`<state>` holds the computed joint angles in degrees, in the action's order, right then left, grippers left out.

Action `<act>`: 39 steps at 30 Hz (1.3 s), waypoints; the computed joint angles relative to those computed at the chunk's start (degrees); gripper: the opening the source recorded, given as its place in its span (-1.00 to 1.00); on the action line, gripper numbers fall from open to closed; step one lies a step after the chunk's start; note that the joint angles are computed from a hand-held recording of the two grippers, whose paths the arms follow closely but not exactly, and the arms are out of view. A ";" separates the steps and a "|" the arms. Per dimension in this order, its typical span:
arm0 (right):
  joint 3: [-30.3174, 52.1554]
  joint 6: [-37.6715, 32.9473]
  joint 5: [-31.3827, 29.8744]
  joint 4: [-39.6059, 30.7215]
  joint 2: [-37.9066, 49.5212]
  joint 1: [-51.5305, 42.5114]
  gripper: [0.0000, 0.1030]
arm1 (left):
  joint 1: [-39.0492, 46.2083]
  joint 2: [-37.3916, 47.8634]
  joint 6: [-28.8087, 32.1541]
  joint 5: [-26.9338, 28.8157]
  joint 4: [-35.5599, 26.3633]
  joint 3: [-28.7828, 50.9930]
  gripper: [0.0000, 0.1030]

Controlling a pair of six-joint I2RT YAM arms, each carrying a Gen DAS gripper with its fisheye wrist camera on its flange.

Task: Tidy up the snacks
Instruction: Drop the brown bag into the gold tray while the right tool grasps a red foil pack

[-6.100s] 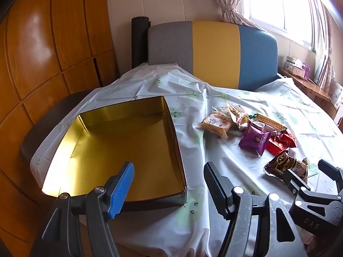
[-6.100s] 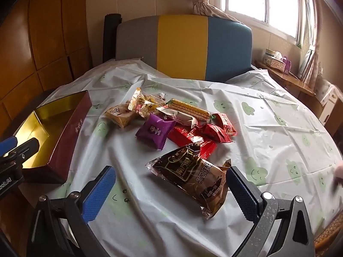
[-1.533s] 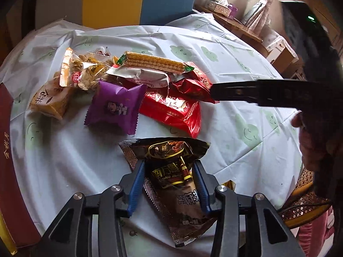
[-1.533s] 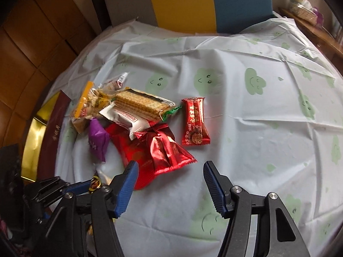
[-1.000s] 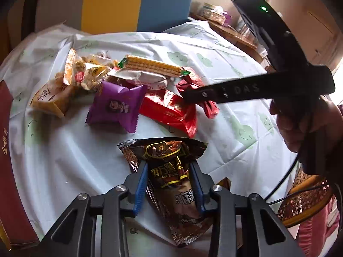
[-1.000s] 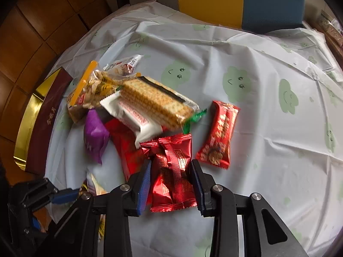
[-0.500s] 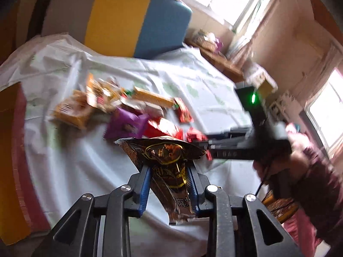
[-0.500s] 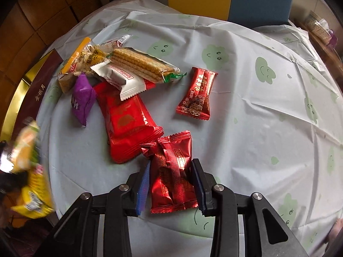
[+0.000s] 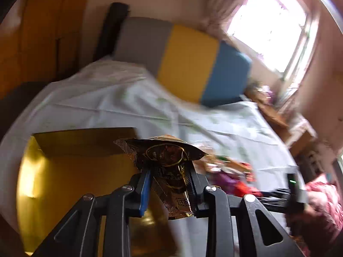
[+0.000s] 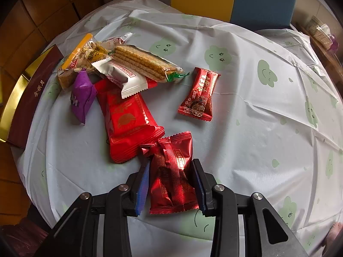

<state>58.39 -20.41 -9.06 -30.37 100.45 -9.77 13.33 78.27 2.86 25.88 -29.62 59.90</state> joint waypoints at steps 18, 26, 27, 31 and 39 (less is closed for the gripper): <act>0.31 -0.49 0.11 0.62 0.82 -0.14 -0.23 | -3.11 31.87 -2.84 -13.61 4.86 17.68 -0.28; -0.29 -0.67 0.92 1.88 0.90 0.18 -0.22 | -2.27 19.94 -6.89 -16.68 8.67 6.42 -0.25; -0.62 -0.53 1.14 2.22 0.74 0.33 -0.22 | -2.39 17.05 -7.22 -17.32 9.52 3.39 -0.25; -1.64 0.51 1.95 3.24 0.18 1.00 -0.22 | -3.32 9.57 -6.84 -19.25 11.02 -4.08 -0.25; -2.45 4.54 2.44 2.53 -2.31 2.18 -0.29 | -3.55 -1.81 -6.36 -19.96 9.97 -13.19 -0.24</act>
<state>55.94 -15.87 -6.62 -27.84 98.14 -7.59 9.77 76.45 -3.50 5.93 -19.65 46.71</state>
